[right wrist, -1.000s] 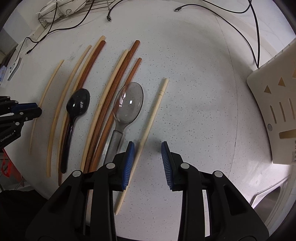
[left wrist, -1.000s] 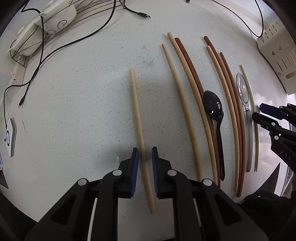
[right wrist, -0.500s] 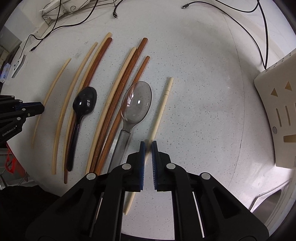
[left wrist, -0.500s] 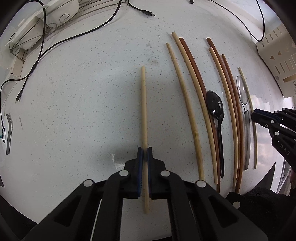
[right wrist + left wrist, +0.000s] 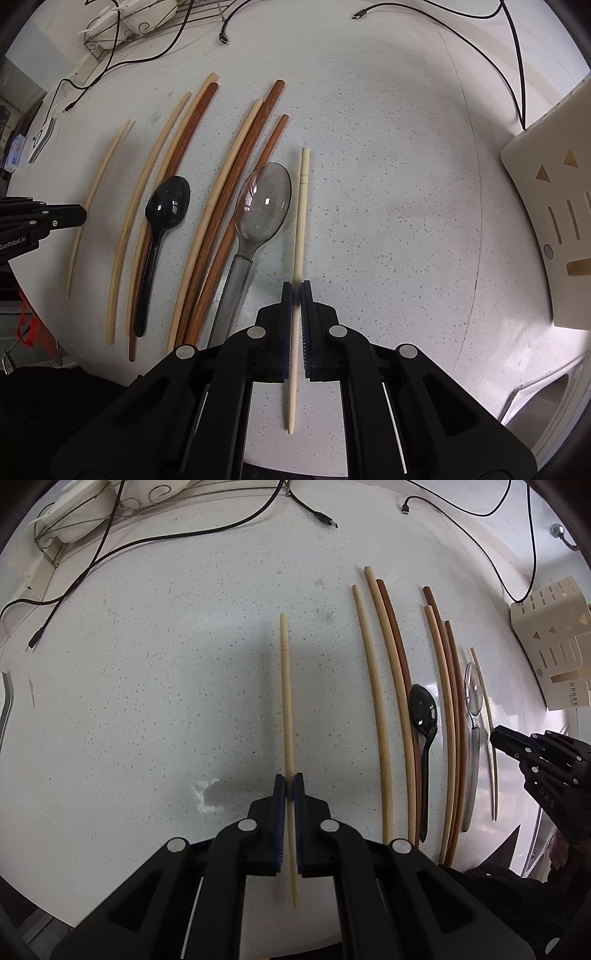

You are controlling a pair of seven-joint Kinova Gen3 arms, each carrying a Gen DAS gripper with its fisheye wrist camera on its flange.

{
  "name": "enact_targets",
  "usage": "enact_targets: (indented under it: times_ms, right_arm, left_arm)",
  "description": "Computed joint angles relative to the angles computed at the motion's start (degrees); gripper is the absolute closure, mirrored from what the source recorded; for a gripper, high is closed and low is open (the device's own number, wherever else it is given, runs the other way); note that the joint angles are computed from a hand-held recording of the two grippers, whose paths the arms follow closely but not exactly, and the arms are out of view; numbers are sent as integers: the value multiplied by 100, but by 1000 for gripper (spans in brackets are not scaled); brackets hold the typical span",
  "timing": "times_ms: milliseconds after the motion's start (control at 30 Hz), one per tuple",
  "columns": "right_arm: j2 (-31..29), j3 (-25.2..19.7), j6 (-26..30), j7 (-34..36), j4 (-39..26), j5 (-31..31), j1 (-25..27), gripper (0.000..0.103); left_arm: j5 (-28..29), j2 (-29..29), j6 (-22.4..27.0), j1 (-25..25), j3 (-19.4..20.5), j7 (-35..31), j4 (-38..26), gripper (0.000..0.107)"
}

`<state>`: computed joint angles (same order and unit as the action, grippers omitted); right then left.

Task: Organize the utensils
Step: 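Lift the chopstick with the right gripper and carry it over the cream holder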

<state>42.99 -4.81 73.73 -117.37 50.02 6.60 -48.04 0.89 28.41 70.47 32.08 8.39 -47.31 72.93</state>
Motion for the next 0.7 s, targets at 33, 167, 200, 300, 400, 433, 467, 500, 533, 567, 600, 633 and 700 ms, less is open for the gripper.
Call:
enact_targets:
  times_ms: [33,167,200,300,400,433,467,500,533,567,600,633,700]
  right_arm:
    - [-54,0,-97,-22,134,0,7,99]
    - [-236,-45,-434,-108,566,-68,137,99]
    - [-283,-46,-493,-140,649,-70,152,99]
    - [-480,15,-746,-302,949,48,144,99]
    - [-739,71,-1025,-585,1316,167,187,99]
    - [-829,71,-1108,-661,1441,186,228,99]
    - [-902,62,-1179,-715,1542,203,274,99]
    - [-969,61,-1230,-783,1634,232,297,99]
    - [-1056,55,-1290,-837,1760,258,331,99]
    - [-1146,45,-1358,-890,1887,276,371,99]
    - [-1215,32,-1412,-939,1977,297,398,99]
    - [-1250,22,-1437,-983,2015,335,403,99]
    - [-1339,10,-1464,-1096,2088,441,401,99]
  left_arm:
    - [-19,-5,14,0,5,-10,-23,103]
    - [-3,-115,53,-16,22,-14,-83,103]
    - [-1,-127,57,-26,28,-36,-95,103]
    - [119,-197,37,-46,15,-236,-102,103]
    - [59,-438,25,-93,35,-244,81,103]
    - [56,-462,21,-121,36,-278,84,103]
    - [59,-503,23,-156,47,-315,82,103]
    - [43,-645,63,-246,110,-344,145,103]
    - [54,-680,43,-232,85,-374,147,103]
    - [60,-718,37,-256,102,-409,151,103]
    - [50,-695,49,-244,111,-417,74,103]
    - [38,-696,44,-228,114,-437,45,103]
    - [28,-599,57,-125,114,-433,-137,103]
